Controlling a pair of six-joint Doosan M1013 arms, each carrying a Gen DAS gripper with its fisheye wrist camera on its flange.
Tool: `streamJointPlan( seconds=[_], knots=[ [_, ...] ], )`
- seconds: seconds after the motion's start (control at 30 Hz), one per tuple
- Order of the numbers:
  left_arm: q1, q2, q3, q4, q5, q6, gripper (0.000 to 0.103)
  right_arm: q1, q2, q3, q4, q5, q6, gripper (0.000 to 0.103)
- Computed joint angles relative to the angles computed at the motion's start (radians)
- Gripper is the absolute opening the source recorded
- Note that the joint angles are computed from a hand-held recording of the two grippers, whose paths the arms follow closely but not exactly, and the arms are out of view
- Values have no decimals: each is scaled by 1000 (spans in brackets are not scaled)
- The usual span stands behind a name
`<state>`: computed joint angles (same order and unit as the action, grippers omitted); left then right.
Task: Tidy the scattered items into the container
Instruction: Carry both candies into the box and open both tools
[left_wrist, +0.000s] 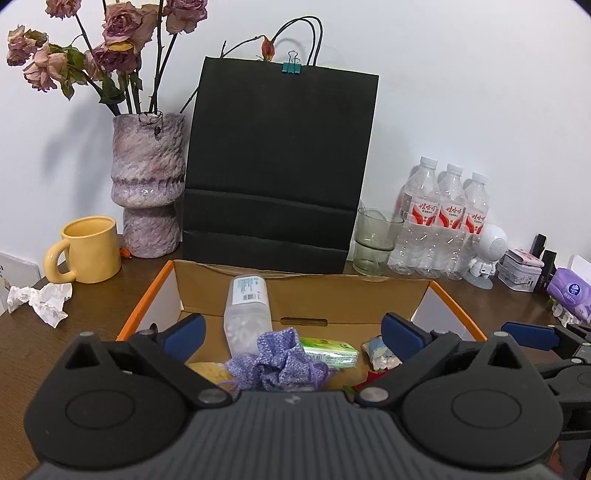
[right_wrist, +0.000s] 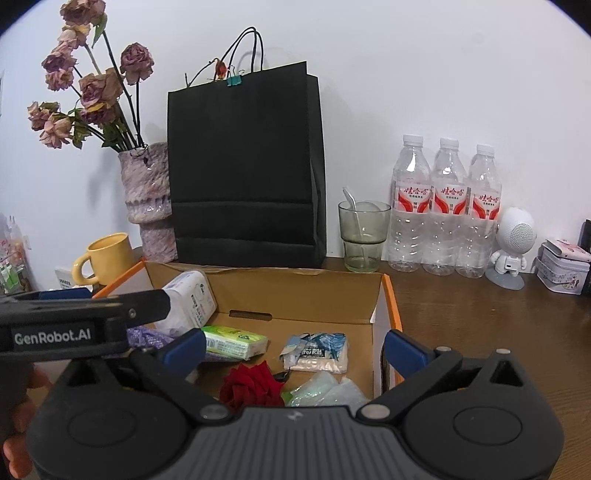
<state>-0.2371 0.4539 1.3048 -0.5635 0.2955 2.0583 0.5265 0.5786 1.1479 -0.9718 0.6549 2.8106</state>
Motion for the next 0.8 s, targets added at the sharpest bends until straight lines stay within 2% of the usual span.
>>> streamJointPlan(
  seconds=[0.4, 0.57, 0.8],
  knots=[
    [13, -38, 49, -95, -17, 81, 103, 27, -4, 11, -47, 50, 4, 103],
    [20, -66, 91, -169, -31, 162, 103, 42, -16, 32, -62, 76, 17, 103],
    [28, -108, 154, -369, -39, 384, 103, 66, -42, 74, -92, 107, 66, 103]
  ],
)
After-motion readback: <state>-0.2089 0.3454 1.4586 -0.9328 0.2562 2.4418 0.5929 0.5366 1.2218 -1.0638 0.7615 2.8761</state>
